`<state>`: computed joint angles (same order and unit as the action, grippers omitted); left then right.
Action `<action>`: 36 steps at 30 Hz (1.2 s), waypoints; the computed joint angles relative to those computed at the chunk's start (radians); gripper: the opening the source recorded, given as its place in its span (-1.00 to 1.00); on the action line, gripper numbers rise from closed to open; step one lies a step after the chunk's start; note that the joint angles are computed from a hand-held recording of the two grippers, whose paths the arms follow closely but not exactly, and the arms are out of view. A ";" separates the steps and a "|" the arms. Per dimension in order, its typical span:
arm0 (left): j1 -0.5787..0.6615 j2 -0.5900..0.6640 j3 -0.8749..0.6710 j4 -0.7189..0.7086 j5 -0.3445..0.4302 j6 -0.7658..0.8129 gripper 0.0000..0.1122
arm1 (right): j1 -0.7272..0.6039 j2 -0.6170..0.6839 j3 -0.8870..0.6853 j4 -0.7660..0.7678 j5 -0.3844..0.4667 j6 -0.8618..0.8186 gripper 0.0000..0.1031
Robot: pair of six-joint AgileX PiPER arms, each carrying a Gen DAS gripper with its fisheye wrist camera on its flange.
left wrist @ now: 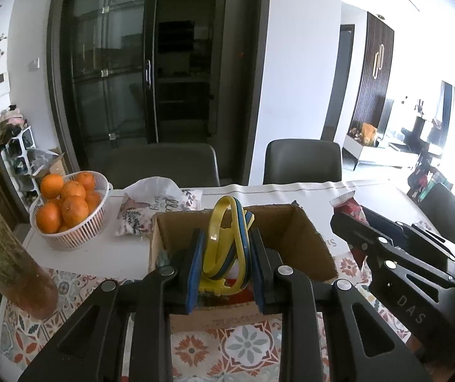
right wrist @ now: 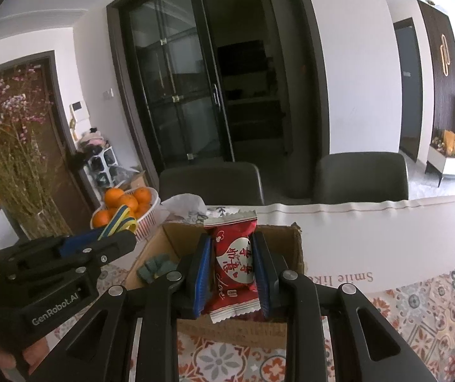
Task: Organize soft objects
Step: 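Carry the sponge strip and snack packet with both tools over the box, then open both tools to drop the sponge strip and snack packet into the box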
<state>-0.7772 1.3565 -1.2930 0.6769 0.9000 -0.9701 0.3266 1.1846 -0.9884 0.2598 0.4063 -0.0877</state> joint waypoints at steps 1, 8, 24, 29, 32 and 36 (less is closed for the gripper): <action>0.015 0.010 -0.006 -0.015 -0.009 0.016 -0.52 | -0.008 0.023 -0.018 0.027 0.012 -0.029 -0.47; 0.115 0.088 -0.053 -0.140 -0.057 0.147 -0.51 | -0.043 0.130 -0.079 0.114 0.050 -0.121 -0.47; 0.241 0.288 -0.184 -0.375 -0.042 0.385 -0.48 | -0.092 0.401 -0.265 0.155 0.205 -0.186 -0.47; 0.259 0.339 -0.237 -0.410 0.018 0.416 -0.09 | -0.109 0.453 -0.311 0.162 0.259 -0.178 -0.25; 0.242 0.321 -0.228 -0.353 0.038 0.359 0.01 | -0.114 0.441 -0.305 0.145 0.255 -0.150 -0.02; 0.197 0.277 -0.202 -0.265 0.079 0.269 0.07 | -0.116 0.393 -0.275 0.118 0.250 -0.123 0.06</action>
